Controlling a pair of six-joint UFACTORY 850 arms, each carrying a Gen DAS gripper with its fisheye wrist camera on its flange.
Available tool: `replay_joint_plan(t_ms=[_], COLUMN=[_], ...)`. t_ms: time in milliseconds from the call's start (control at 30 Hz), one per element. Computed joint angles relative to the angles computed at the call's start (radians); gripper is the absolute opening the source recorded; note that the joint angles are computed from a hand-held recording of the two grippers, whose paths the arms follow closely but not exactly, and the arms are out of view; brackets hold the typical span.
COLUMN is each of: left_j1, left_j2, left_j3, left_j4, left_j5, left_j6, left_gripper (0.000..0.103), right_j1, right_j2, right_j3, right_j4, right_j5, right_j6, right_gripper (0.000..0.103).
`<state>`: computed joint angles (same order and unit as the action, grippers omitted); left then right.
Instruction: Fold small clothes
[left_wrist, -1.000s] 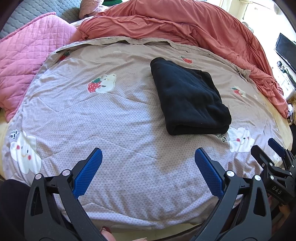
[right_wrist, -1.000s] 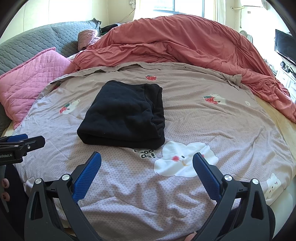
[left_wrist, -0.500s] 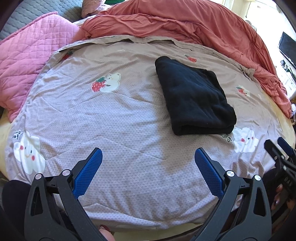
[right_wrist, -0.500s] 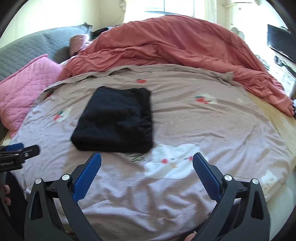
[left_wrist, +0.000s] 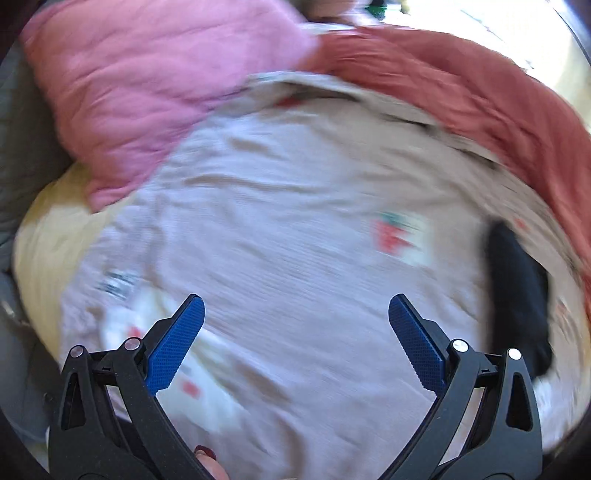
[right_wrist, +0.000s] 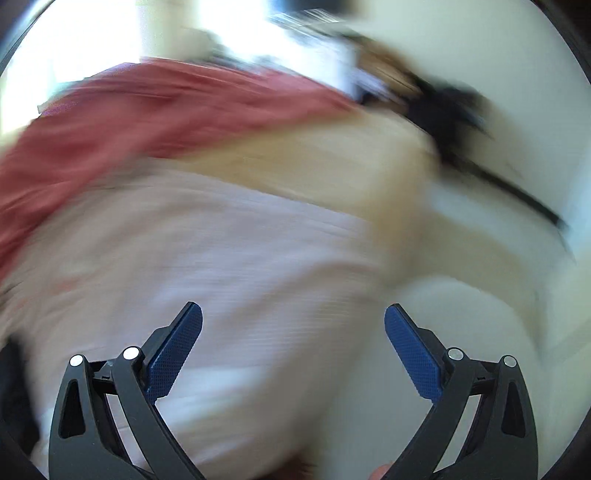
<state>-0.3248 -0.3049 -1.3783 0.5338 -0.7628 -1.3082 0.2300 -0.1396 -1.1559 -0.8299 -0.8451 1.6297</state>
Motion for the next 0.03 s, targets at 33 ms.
replay_joint_plan(t_ms=[33], left_j1=[0.024], left_j2=[-0.001], left_j3=[0.008], left_j4=[0.015], left_j5=[-0.023], left_j6=[-0.012], left_gripper=[0.094], right_j1=[-0.053], right_j2=[0.015], right_j3=[0.046], right_j4=[0.027], right_j5=[0.002], right_j6=[0.012], right_gripper=[0.098])
